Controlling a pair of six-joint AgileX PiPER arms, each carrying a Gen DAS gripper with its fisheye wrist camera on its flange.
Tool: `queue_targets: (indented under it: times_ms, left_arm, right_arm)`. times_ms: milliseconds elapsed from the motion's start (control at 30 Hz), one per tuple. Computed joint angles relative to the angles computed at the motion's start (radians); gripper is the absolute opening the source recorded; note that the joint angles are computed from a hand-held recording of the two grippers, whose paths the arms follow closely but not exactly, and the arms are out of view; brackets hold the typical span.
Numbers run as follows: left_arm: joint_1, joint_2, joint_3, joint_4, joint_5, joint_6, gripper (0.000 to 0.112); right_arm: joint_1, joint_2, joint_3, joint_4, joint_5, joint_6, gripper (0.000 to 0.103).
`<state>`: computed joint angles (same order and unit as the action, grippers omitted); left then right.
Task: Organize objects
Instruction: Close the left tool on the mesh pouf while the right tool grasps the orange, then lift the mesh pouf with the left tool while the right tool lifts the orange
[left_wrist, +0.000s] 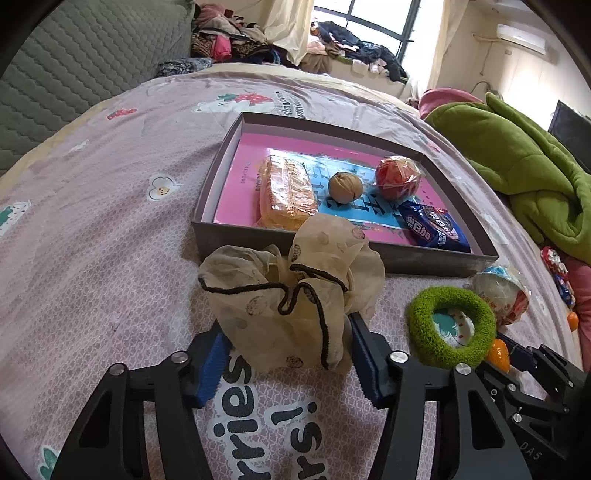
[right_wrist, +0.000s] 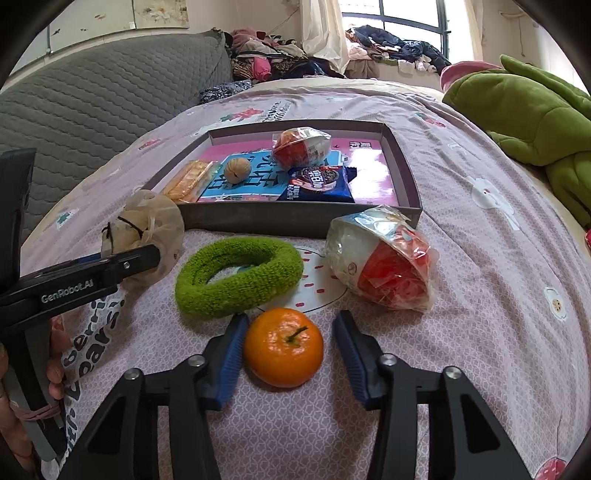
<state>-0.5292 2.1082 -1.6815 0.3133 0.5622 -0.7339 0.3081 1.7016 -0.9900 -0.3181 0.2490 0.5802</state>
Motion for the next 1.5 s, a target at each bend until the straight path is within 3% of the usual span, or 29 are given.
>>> queue_targets:
  times_ms: [200,400,1000,1500]
  left_arm:
    - [0.004,0.006,-0.002,-0.030,-0.006,0.025,0.035]
    - [0.000,-0.005,0.019,-0.042,-0.024,0.039,0.022]
    - [-0.037,-0.074,0.116,0.031,-0.061,-0.027,0.012]
    - [-0.099,-0.155,0.217,0.138,-0.060,-0.136,0.010]
  right_arm:
    - [0.025,-0.005,0.000,-0.068,0.023,0.048,0.040]
    - [0.022,-0.014,0.011,-0.032,0.021,0.014,0.040]
    - [0.042,-0.051,0.034,0.004,0.038,-0.025,0.039]
    - [0.063,-0.097,0.060,0.065,0.053,-0.083,0.039]
